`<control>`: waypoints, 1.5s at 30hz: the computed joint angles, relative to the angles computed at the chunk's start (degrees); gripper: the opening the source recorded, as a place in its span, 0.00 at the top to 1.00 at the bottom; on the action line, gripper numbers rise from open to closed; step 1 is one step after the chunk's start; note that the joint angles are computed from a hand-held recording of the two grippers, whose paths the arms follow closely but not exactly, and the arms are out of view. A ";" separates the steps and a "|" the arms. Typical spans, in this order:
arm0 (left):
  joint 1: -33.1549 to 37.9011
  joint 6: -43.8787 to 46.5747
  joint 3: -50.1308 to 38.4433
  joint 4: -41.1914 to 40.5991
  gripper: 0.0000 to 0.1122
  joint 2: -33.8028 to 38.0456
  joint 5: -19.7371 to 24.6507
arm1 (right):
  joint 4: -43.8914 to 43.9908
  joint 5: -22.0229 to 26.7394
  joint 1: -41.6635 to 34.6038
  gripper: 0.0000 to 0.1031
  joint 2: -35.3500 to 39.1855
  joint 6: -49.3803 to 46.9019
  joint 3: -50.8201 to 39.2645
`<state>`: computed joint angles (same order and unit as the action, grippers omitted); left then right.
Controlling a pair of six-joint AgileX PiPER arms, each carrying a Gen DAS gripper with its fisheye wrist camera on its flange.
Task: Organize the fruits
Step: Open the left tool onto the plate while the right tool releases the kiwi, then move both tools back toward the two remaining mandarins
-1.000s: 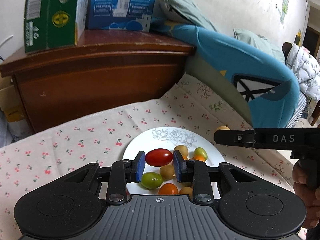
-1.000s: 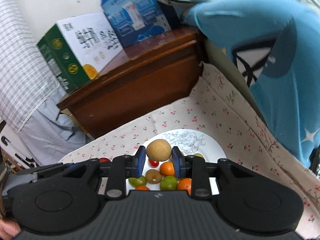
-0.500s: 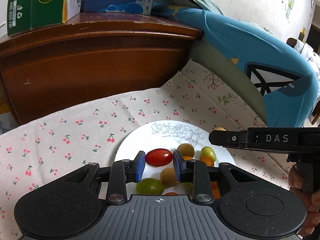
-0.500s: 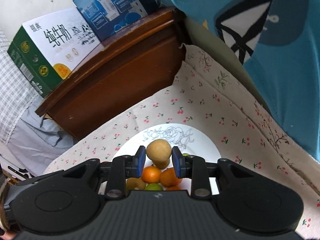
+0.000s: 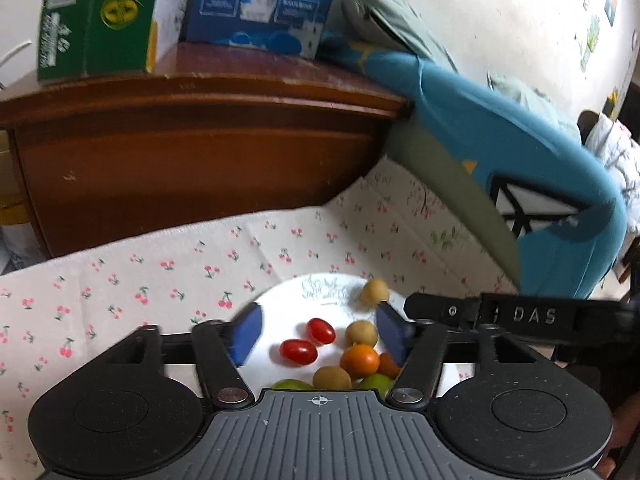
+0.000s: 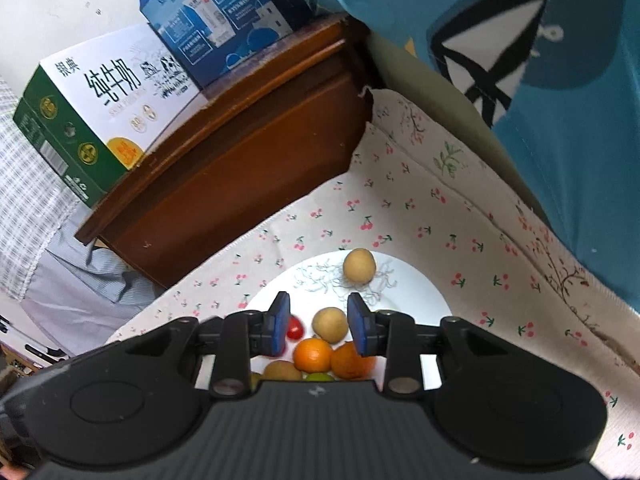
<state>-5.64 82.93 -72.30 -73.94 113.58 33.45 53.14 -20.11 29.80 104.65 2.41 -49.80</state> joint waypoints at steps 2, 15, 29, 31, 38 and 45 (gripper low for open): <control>-0.03 0.24 1.31 -0.25 0.33 -1.73 -1.86 | 3.10 -0.35 0.84 0.65 -0.65 -3.62 -0.11; 6.31 0.34 8.85 0.35 0.24 -11.33 -0.91 | 18.94 -5.86 7.70 0.43 -6.08 -15.80 1.67; 10.35 -0.30 16.04 5.27 0.23 -17.05 -2.55 | 30.14 -9.15 18.21 0.39 -6.04 -24.84 1.78; 10.72 -0.85 16.83 6.53 0.23 -17.42 -3.05 | 30.51 -9.12 19.34 0.39 -5.62 -24.44 1.81; 12.59 0.81 19.53 6.54 0.23 -18.77 -5.78 | 28.93 -8.25 23.00 0.39 -2.50 -21.96 1.01; 14.72 2.34 19.64 6.49 0.23 -18.28 -5.49 | 24.07 -5.19 23.83 0.39 2.79 -21.85 -2.80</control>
<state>9.08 85.27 -52.66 -67.45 95.30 27.96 77.21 -25.30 53.63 107.44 -19.44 -52.60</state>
